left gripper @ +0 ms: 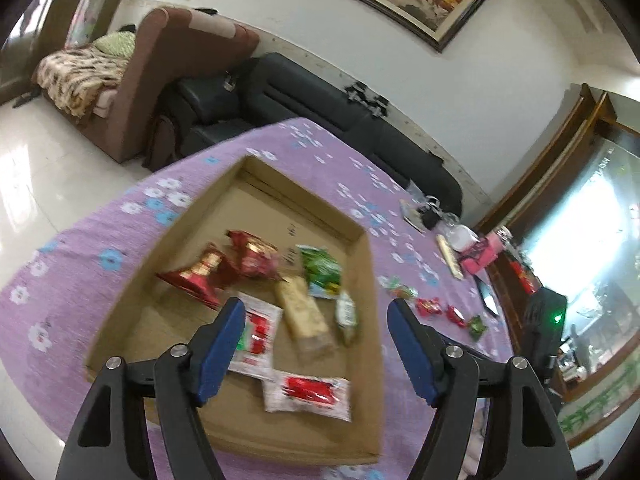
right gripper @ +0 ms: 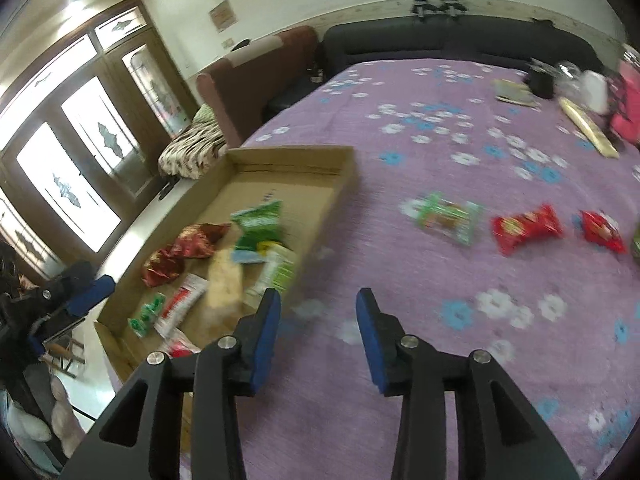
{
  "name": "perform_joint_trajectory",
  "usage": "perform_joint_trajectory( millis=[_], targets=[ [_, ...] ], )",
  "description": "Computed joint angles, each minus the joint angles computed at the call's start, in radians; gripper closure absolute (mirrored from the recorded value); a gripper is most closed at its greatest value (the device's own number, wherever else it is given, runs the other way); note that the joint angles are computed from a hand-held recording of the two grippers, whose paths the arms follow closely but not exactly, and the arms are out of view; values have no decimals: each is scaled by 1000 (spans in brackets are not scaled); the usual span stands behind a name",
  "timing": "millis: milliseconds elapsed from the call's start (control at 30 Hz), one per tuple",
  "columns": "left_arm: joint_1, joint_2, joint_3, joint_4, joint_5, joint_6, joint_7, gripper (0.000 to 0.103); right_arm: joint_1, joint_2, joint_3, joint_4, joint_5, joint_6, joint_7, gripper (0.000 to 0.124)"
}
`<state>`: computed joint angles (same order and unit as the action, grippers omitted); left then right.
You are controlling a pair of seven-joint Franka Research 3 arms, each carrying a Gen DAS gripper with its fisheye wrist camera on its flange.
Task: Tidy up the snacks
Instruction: 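Grasp the red chocolate bar with the left tool while the right grasps the green bag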
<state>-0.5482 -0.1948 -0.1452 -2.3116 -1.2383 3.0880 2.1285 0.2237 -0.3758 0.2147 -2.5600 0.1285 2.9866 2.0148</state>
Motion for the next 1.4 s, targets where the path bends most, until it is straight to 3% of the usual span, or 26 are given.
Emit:
perform_joint_trajectory(
  millis=[167,400,567,733,1067,1200,1400],
  targets=[
    [1,-3,-21,-3,141,-19,-110,26,-42,-133,-34,-126,19,-24,5,85],
    [-39,21,-13,33,181,-58,-132,26,-208,-332,-73,-259,16,-90,23,85],
    [-19,57,-59,67,271,-99,-187,26,-325,-413,-109,-306,16,-107,24,84],
    [2,91,-104,94,415,-128,-275,26,-404,-362,-129,-295,30,-53,25,80],
    [46,187,-180,204,880,-184,-523,26,-412,-137,-132,-191,51,58,-31,69],
    [53,289,-202,334,1095,-234,-609,26,-451,-96,-89,-173,11,68,-38,67],
    [23,526,-228,638,1314,-360,-599,26,-411,-60,-123,-158,6,57,-94,67]
  ],
)
